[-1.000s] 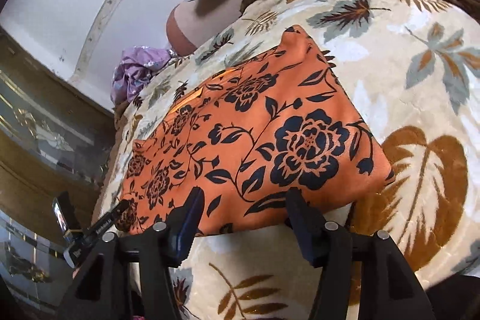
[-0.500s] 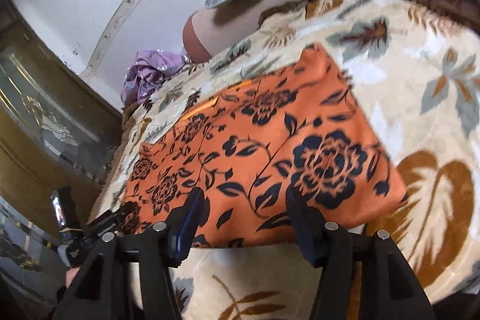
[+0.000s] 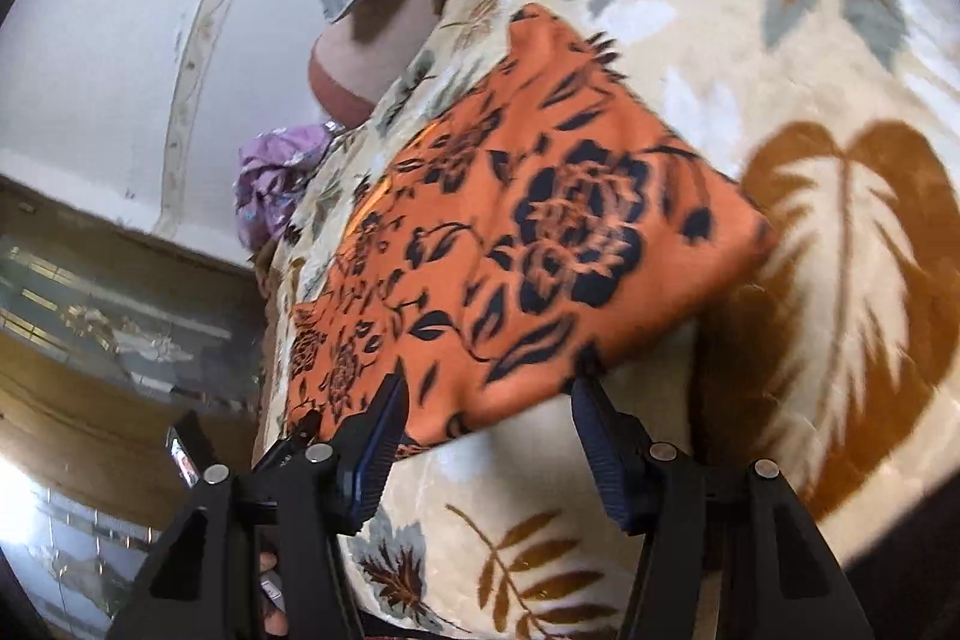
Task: Fold small clothes
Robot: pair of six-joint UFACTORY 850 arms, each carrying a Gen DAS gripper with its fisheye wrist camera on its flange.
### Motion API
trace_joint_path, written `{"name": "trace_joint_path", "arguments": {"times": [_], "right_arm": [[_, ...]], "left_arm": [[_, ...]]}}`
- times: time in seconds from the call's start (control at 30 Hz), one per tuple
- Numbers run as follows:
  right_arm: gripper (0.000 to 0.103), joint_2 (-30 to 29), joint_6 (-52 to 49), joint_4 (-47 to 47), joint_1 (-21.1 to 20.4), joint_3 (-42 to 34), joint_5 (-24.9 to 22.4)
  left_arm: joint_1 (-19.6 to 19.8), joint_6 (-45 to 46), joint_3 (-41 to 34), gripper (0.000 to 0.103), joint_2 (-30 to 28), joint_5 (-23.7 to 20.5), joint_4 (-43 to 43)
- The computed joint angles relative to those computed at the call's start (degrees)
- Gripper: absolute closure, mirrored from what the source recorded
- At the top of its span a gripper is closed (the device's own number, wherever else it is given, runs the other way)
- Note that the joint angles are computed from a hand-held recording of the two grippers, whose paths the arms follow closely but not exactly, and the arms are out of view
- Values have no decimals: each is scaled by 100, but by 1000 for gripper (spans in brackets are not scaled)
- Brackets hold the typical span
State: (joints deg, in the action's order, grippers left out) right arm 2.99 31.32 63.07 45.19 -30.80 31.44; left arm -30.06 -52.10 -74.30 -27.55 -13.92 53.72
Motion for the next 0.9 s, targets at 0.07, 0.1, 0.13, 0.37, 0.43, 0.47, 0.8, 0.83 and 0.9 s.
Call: {"name": "trace_joint_path", "arguments": {"times": [0.07,0.1,0.13,0.37,0.43,0.47,0.8,0.83,0.9], "right_arm": [[42,4,-282,437,-7,2,98],[42,0,-177,481,-40,39,149],[42,-5,51,384,-88,83,140],[43,2,759,-39,-135,251,313],[42,56,745,-28,-78,271,314],[42,98,768,-26,-40,303,305],[42,2,756,135,-63,279,292],[42,-15,808,77,-97,276,309],[42,-51,1118,-241,-227,299,350]], "left_arm": [[0,6,-5,9,-3,9,1],[2,-5,-1,9,3,18,14],[7,-10,7,9,9,33,19],[29,-95,50,9,71,135,32],[38,-247,77,9,99,166,174],[43,-294,82,9,105,169,217],[122,335,60,9,152,357,-571],[128,391,60,9,155,371,-645],[137,562,63,9,166,396,-850]]}}
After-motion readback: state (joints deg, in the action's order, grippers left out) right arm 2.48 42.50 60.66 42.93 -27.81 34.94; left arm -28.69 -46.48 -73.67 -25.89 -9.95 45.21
